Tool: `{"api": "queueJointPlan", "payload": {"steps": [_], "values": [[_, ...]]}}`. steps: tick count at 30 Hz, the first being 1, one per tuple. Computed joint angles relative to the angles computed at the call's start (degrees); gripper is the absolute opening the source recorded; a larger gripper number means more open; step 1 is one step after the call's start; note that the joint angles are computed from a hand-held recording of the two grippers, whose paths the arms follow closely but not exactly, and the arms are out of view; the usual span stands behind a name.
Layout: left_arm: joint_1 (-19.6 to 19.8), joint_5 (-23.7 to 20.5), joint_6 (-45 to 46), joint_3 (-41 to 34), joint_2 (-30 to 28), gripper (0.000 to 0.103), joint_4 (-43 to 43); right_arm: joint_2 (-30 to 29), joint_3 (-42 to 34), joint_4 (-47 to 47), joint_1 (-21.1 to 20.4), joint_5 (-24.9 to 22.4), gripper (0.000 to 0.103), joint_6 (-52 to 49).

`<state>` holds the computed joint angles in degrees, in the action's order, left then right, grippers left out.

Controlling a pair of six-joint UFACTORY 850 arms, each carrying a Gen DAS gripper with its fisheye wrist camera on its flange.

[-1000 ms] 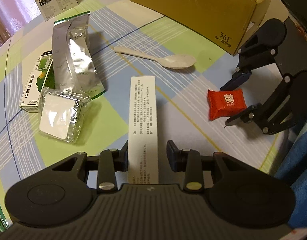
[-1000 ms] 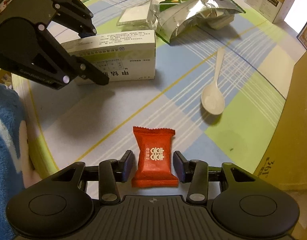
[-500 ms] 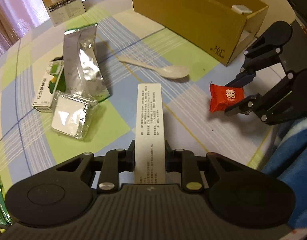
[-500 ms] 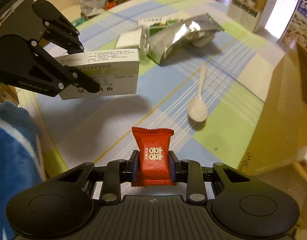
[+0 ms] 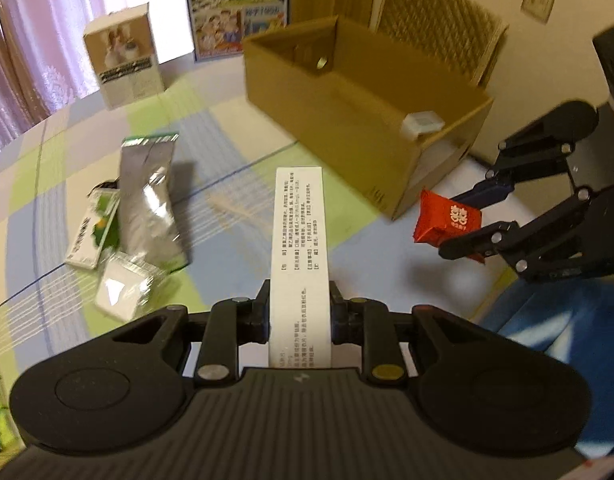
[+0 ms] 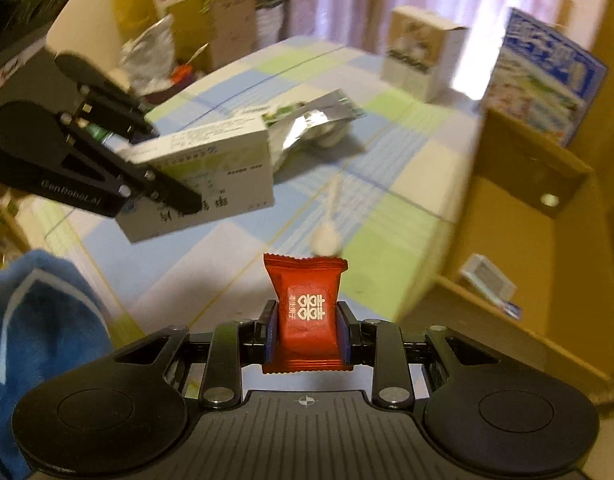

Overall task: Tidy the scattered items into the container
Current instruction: 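Carry the red candy packet and white box over the cardboard box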

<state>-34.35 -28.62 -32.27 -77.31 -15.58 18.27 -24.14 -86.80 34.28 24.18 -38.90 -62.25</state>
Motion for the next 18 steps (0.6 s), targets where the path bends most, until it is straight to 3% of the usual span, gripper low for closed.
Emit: {"api": "queueJointPlan", "payload": {"steps": [11,18], "values": [[-2.72,0.85,-0.31,-14.91,-9.50,0.020,-4.30,-0.27,-5.56,-1.06,-6.82,2.59,0.026,8.69],[-3.90,-3.68,-2.94,-29.95,-19.06,0.020,-0.82,-4.80,-12.74,-1.86,-8.72,3.50,0.026,15.34]]}}
